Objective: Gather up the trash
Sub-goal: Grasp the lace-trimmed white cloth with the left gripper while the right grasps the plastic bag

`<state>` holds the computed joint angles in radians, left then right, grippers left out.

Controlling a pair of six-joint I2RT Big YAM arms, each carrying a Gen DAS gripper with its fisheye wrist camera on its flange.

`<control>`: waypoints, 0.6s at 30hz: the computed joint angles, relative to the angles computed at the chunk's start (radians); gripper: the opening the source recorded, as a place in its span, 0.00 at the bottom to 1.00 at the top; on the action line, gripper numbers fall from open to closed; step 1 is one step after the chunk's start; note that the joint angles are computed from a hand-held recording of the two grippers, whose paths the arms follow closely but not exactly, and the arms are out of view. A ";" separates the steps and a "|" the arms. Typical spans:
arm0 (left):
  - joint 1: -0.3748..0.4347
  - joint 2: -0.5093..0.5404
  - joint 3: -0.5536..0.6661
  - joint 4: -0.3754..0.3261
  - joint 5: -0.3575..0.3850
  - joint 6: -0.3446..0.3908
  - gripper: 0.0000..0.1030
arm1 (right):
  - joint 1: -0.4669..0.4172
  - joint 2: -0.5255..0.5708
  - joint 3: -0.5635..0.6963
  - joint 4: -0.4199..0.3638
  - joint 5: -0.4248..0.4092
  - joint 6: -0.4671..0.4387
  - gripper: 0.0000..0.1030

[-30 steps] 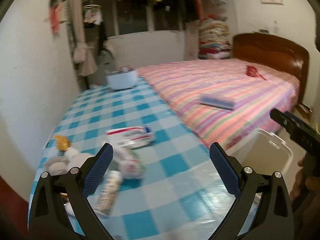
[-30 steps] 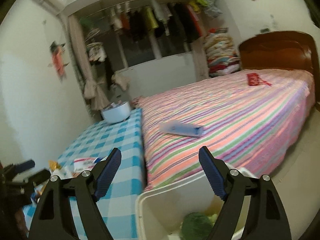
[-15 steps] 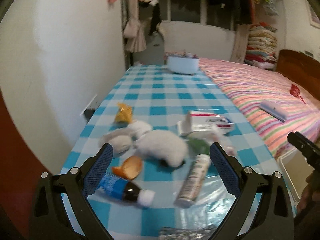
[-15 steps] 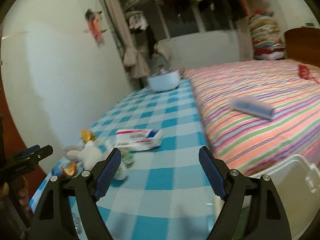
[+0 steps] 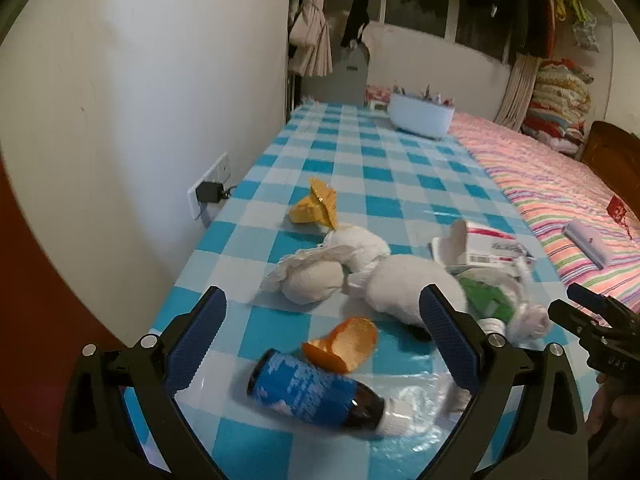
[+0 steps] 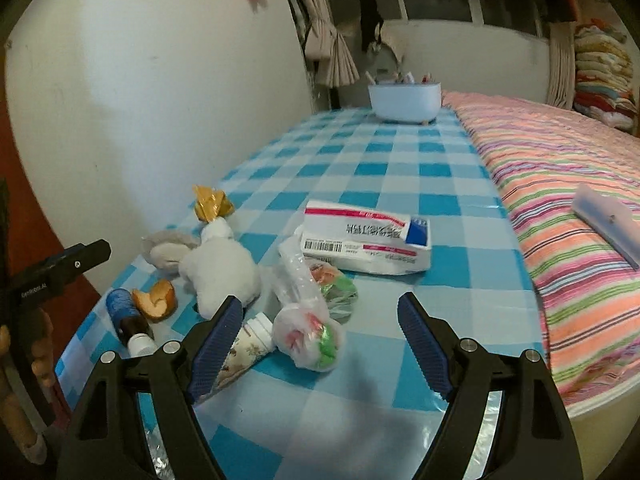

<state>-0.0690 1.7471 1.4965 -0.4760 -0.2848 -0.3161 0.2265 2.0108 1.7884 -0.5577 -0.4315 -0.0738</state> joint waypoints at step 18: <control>0.054 0.265 0.376 -0.335 0.044 -0.039 0.93 | 0.059 0.186 0.283 -0.255 0.086 -0.087 0.57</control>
<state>-0.0151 2.0120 1.8722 -0.8112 -0.2408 -0.3554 0.2851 2.1972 2.0710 -0.8123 -0.3453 -0.1607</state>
